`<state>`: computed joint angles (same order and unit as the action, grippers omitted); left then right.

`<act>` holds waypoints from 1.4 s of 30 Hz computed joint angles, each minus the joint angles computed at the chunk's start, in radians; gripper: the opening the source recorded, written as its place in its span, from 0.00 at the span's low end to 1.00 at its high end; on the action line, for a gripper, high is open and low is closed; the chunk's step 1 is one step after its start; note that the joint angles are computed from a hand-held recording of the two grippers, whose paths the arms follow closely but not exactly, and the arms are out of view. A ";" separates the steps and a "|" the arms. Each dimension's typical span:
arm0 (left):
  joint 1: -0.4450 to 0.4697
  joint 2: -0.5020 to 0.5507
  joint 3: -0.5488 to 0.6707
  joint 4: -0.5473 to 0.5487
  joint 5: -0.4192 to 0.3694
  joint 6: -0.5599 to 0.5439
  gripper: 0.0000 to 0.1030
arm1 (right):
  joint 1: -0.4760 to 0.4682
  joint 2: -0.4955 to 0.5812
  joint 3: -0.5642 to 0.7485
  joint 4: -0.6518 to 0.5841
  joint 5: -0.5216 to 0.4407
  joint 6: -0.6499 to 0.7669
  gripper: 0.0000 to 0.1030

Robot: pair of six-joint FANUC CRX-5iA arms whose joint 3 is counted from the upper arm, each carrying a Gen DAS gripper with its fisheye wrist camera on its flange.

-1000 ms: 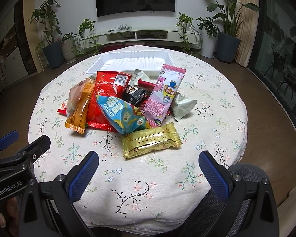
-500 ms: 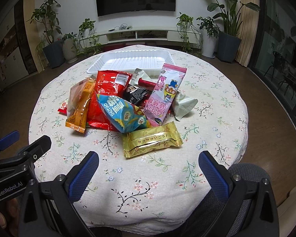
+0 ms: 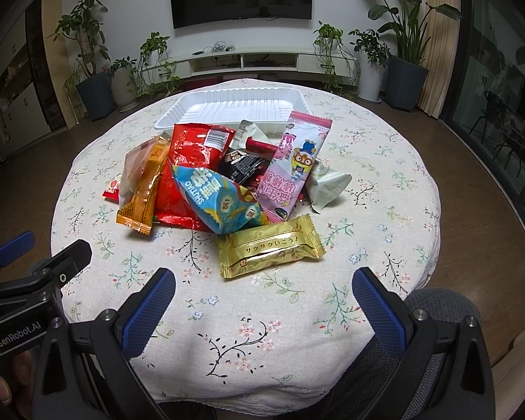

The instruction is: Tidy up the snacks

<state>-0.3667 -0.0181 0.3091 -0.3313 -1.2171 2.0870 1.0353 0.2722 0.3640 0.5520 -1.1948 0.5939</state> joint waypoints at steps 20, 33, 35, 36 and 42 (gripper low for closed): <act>0.000 0.000 0.000 0.000 -0.001 0.000 1.00 | 0.000 0.002 0.002 -0.003 -0.001 0.001 1.00; 0.052 -0.052 -0.103 0.097 0.122 -0.017 1.00 | -0.004 0.001 0.001 -0.007 0.002 0.004 1.00; 0.073 -0.076 -0.149 0.138 0.197 -0.089 1.00 | -0.004 -0.001 -0.002 -0.006 0.005 0.000 1.00; 0.081 -0.082 -0.162 0.160 0.220 -0.120 1.00 | -0.003 -0.008 -0.010 -0.005 0.010 -0.006 1.00; 0.089 -0.063 -0.146 0.204 0.160 -0.208 1.00 | -0.005 -0.023 -0.040 0.005 0.050 -0.043 1.00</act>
<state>-0.2776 -0.0812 0.1632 -0.1269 -1.0568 1.8791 1.0299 0.2492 0.3237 0.5574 -1.1448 0.5504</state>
